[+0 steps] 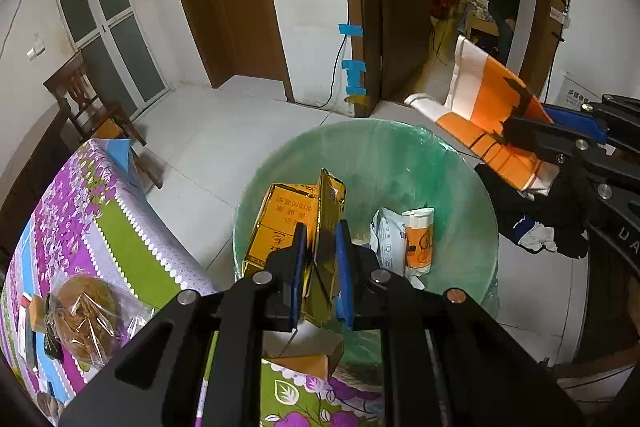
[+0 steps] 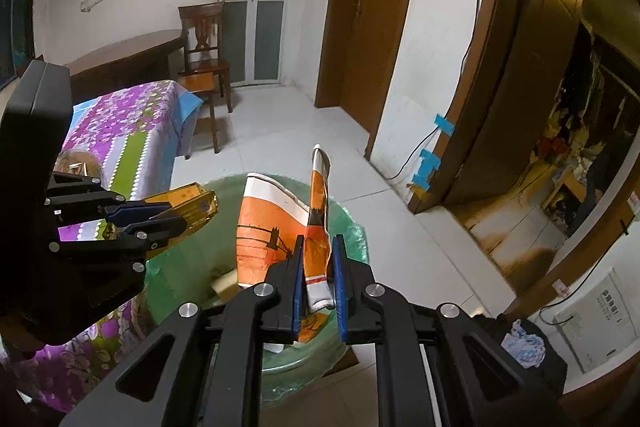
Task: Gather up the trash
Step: 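Open both tools to drop the wrapper and carton into the bin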
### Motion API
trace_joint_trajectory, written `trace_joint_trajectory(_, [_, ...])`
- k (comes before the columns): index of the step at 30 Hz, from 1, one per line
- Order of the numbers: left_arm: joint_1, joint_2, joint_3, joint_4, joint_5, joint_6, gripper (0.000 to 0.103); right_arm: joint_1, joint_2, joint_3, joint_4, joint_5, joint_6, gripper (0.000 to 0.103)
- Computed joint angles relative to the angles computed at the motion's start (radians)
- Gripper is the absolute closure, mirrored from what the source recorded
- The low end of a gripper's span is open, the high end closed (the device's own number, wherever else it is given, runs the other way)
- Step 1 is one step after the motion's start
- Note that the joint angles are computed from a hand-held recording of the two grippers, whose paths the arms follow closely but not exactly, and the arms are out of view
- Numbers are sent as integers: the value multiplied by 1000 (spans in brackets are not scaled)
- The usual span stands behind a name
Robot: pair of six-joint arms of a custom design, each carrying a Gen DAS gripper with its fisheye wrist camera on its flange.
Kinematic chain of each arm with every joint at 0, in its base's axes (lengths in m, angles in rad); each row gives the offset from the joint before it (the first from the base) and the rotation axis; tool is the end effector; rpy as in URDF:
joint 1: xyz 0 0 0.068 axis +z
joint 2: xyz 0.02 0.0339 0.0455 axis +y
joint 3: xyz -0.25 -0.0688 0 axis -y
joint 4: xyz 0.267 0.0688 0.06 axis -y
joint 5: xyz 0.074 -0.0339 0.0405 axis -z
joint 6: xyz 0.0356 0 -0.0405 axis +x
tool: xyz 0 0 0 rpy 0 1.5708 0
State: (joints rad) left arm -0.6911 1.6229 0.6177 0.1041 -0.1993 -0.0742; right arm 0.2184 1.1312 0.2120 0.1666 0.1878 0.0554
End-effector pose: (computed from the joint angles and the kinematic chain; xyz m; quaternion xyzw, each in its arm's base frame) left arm 0.2313 -0.1822 0.0845 0.2541 0.9053 -0.0349 0.3384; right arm 0.1994 0.0374 0.0893 -0.0372 0.9134 -0.0312 0.4041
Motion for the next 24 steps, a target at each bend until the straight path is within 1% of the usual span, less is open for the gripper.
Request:
trace_joint_trajectory(4, [30, -2, 4, -3, 67, -5, 89, -49, 54, 34, -7, -77, 14, 90])
trace_joint_trajectory(6, [51, -10, 3, 2, 110, -4, 89, -65, 83, 48, 7, -96, 14, 90])
trace_joint_trajectory(9, [78, -4, 7, 16, 156, 8, 86, -69, 138, 74, 32, -110, 16, 89])
trace_joint_trajectory(10, [84, 5, 15, 8, 157, 13, 69, -74, 155, 70, 54, -113, 11, 85])
trace_joint_trajectory(11, [87, 13, 25, -6, 143, 12, 45, -66, 185, 77, 75, -89, 20, 78])
trace_joint_trajectory(12, [91, 13, 20, 5, 118, 3, 39, -66, 195, 77, 86, -81, 23, 70])
trace_joint_trajectory(13, [96, 7, 7, 25, 108, -1, 39, -71, 217, 82, 102, -84, 25, 69])
trace_joint_trajectory(19, [120, -9, -26, 37, 123, -3, 39, -87, 244, 68, 139, -90, 35, 69])
trace_joint_trajectory(24, [86, -18, -53, 57, 78, -6, 39, -62, 242, 44, 157, -65, 51, 69])
